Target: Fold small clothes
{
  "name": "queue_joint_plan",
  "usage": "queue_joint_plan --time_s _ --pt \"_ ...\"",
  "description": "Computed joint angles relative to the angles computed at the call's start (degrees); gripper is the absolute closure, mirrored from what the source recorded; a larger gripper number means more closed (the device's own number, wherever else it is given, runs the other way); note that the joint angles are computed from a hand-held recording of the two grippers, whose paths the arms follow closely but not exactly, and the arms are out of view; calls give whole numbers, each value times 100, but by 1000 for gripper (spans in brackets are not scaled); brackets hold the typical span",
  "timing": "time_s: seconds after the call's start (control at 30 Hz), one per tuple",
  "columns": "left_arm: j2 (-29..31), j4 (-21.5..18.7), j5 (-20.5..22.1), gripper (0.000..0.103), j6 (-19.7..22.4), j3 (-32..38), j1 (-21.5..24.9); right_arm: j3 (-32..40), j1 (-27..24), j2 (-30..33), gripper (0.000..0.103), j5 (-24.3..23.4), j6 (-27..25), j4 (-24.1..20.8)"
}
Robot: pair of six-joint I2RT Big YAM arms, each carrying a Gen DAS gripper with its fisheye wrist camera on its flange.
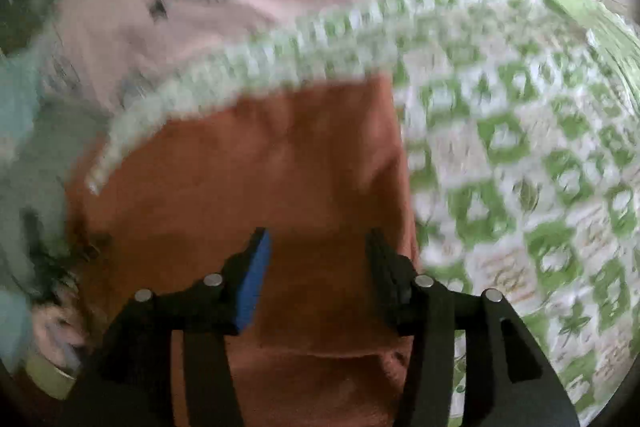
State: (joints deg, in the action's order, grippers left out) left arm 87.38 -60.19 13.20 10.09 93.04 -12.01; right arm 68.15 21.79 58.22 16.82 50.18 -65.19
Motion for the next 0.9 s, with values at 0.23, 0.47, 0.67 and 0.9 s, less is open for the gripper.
queue_joint_plan --time_s 0.23,0.47,0.67,0.9 --pt "-222 111 -123 78 -42 98 484 -267 460 -554 50 180 542 460" --pt "643 499 -1866 23 -393 1241 513 -107 1230 -394 43 122 710 724" --pt "2018 581 -3369 22 493 2755 195 -193 1508 -257 42 -56 962 696" --pt "3761 -986 -3255 96 404 5537 436 -177 1596 -230 41 -55 1016 473"
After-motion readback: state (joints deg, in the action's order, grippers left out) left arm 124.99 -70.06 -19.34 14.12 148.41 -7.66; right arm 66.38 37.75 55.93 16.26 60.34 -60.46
